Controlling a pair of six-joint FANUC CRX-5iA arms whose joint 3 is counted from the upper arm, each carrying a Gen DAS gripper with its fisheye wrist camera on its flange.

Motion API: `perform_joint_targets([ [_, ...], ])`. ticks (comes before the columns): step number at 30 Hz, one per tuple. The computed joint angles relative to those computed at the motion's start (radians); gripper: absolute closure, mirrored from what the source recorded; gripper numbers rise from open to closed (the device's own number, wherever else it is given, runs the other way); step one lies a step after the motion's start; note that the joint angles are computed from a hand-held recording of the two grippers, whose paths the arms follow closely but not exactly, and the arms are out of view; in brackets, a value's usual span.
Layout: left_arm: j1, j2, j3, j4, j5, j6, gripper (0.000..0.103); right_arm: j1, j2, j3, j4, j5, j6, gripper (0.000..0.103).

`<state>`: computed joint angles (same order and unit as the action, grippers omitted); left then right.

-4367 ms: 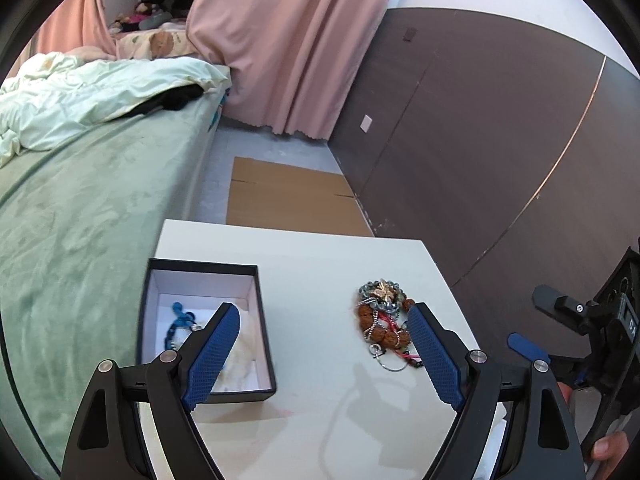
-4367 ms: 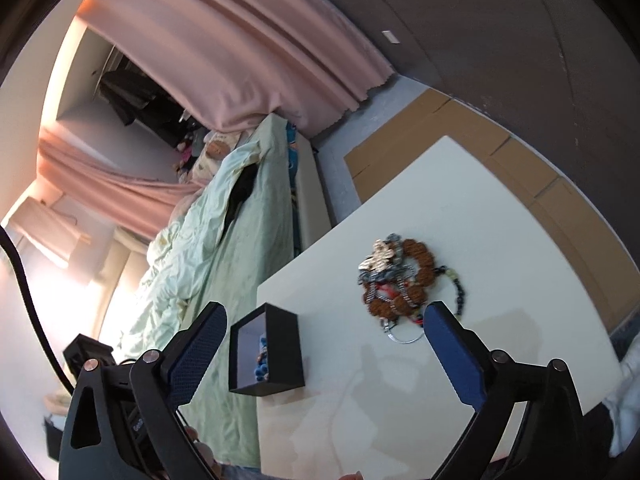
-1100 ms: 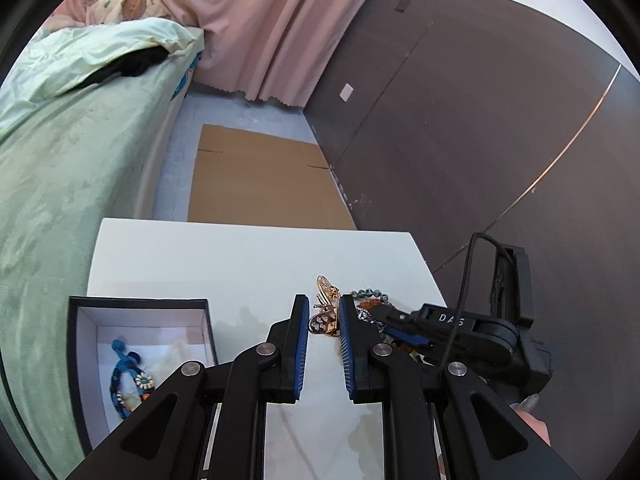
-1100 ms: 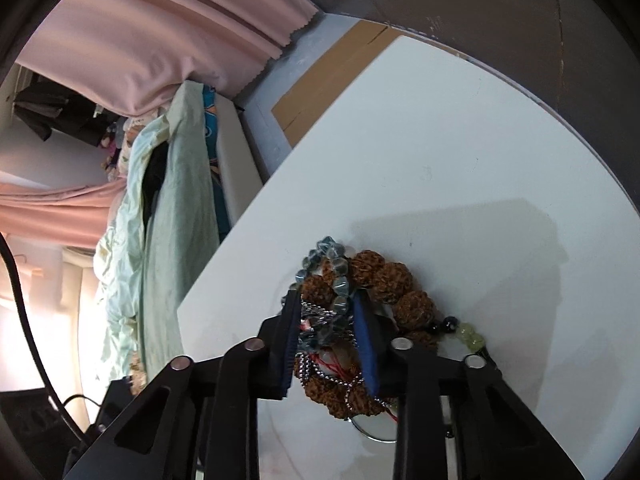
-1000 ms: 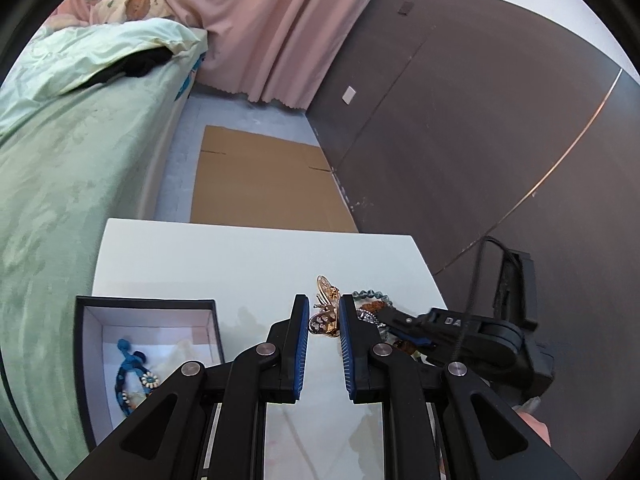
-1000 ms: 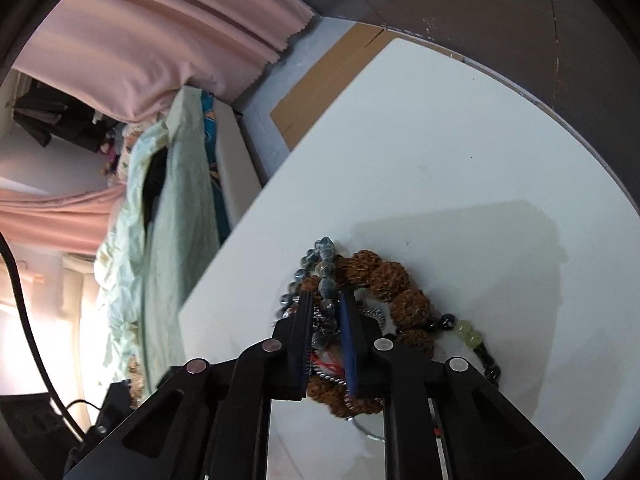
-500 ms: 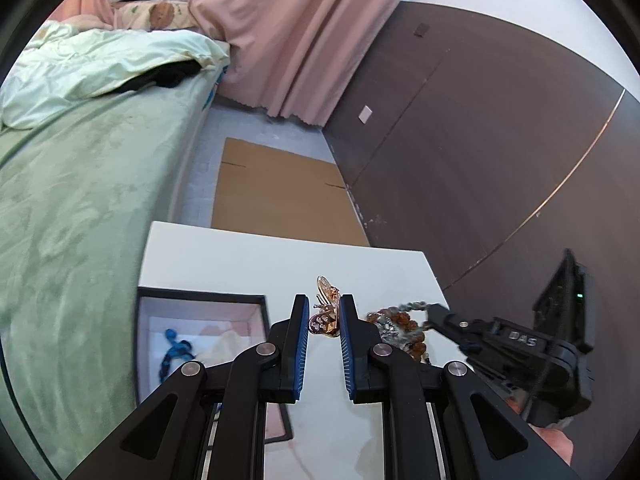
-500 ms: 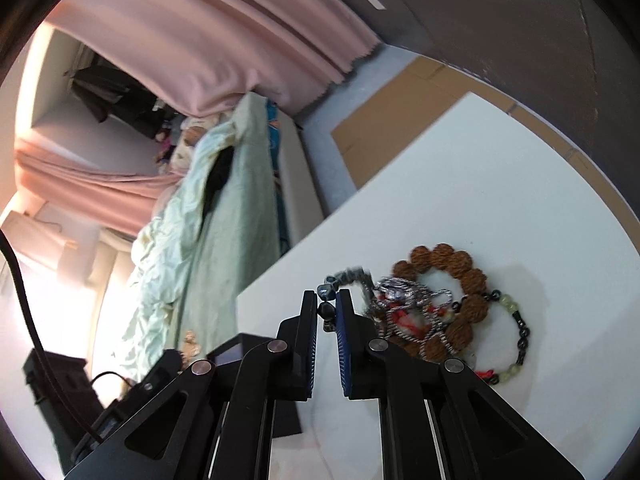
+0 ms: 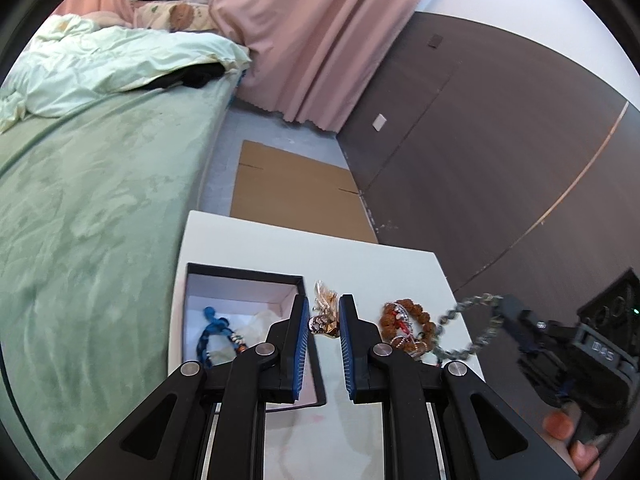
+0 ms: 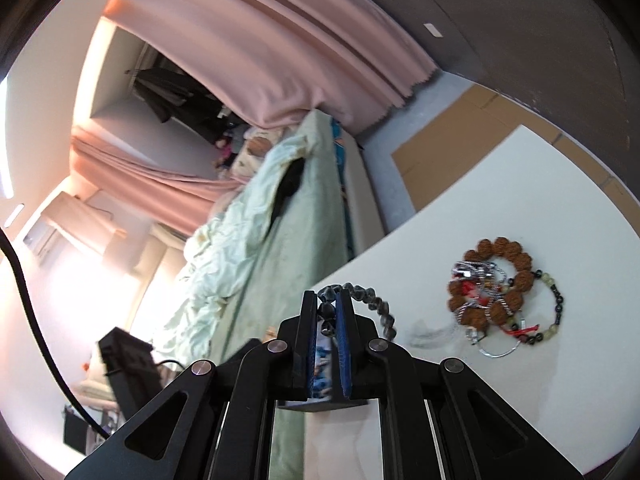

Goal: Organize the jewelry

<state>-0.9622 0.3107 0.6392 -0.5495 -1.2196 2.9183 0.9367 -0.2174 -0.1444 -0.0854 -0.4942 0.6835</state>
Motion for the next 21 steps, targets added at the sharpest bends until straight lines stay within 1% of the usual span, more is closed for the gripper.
perform_joint_targets([
  [2,0.005,-0.017,-0.025,0.010,0.016,0.022,0.085,0.011,-0.010,-0.009,-0.001,0.022,0.006,0.092],
  [3,0.015,-0.030,-0.047,0.030,0.039,0.024,0.077,0.015,-0.010,-0.007,-0.006,0.029,0.013,0.092],
  [4,0.024,-0.039,-0.063,0.050,0.056,0.027,0.060,0.019,-0.008,-0.004,-0.017,0.038,0.026,0.092],
  [5,0.025,-0.048,-0.074,0.050,0.059,0.041,0.051,0.019,-0.007,-0.001,-0.038,0.043,0.048,0.092],
  [6,0.018,-0.051,-0.074,0.033,0.049,0.059,0.037,0.019,-0.003,0.007,-0.065,0.046,0.074,0.092],
  [7,0.003,-0.054,-0.068,-0.004,0.027,0.086,0.032,0.021,0.003,0.016,-0.084,0.045,0.093,0.092],
  [9,-0.014,-0.062,-0.064,-0.043,0.003,0.108,0.031,0.025,0.019,0.037,-0.119,0.039,0.133,0.092],
  [12,-0.015,-0.083,-0.079,-0.052,-0.004,0.121,0.031,0.029,0.045,0.068,-0.171,0.025,0.187,0.092],
  [16,-0.020,-0.106,-0.093,-0.075,-0.034,0.150,0.031,0.026,0.089,0.119,-0.253,-0.001,0.269,0.092],
  [19,-0.022,-0.131,-0.118,-0.092,-0.041,0.180,0.031,0.009,0.121,0.161,-0.358,-0.030,0.360,0.092],
  [21,-0.023,-0.143,-0.130,-0.103,-0.049,0.200,0.031,0.007,0.140,0.182,-0.402,-0.041,0.402,0.092],
])
